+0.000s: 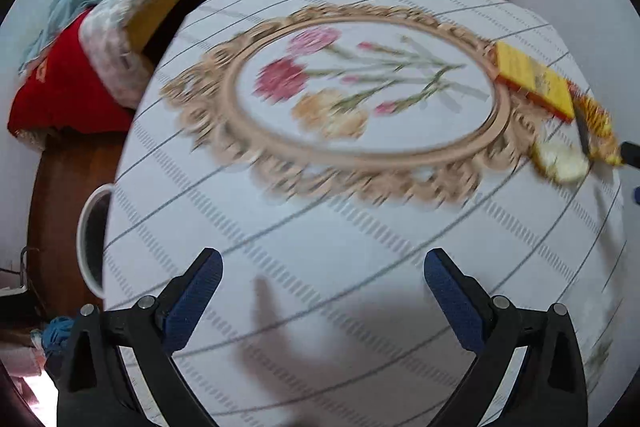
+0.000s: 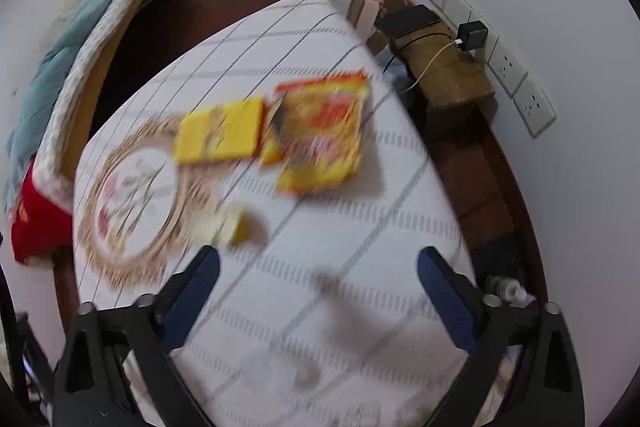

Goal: Collect trash
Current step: 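Grasp the beige cracker piece with left tool while right tool grasps orange snack bag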

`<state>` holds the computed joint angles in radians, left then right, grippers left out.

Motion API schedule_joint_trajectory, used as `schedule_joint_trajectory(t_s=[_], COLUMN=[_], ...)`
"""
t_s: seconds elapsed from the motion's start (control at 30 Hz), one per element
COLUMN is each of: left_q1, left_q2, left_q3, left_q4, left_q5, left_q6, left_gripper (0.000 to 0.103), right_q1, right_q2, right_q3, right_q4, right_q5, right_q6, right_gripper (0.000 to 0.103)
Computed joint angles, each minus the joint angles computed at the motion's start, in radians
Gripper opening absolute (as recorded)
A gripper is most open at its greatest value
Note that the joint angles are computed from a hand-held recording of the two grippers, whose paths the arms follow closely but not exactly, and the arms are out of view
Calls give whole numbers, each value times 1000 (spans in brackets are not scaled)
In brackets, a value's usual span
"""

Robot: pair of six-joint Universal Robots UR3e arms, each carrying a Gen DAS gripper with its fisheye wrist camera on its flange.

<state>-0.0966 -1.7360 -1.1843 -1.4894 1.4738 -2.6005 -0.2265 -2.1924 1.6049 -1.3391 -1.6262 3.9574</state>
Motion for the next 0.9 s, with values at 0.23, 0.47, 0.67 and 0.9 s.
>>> schedule_joint_trajectory(t_s=[0.23,0.47,0.67,0.9], left_q1=[-132,-243,-337,-388], left_q2=[-208,-319,-359,-256], left_q3=[323,489,484,303], left_q4=[-165,-261,-224,-40], left_q5=[-97,-150,-103,-67], left_q6=[-73,-69,-58,-64], left_gripper=[102,96,51,5], right_q1=[-269,-161,-105,-54], right_q2=[-25,22,-62,-153], right_q3=[187,205,185,157], right_q4=[-153,-257,-182,-55], right_q5=[104,40,27,30], right_q6=[-167,-126,-104,-66], right_gripper=[72,15,12,12])
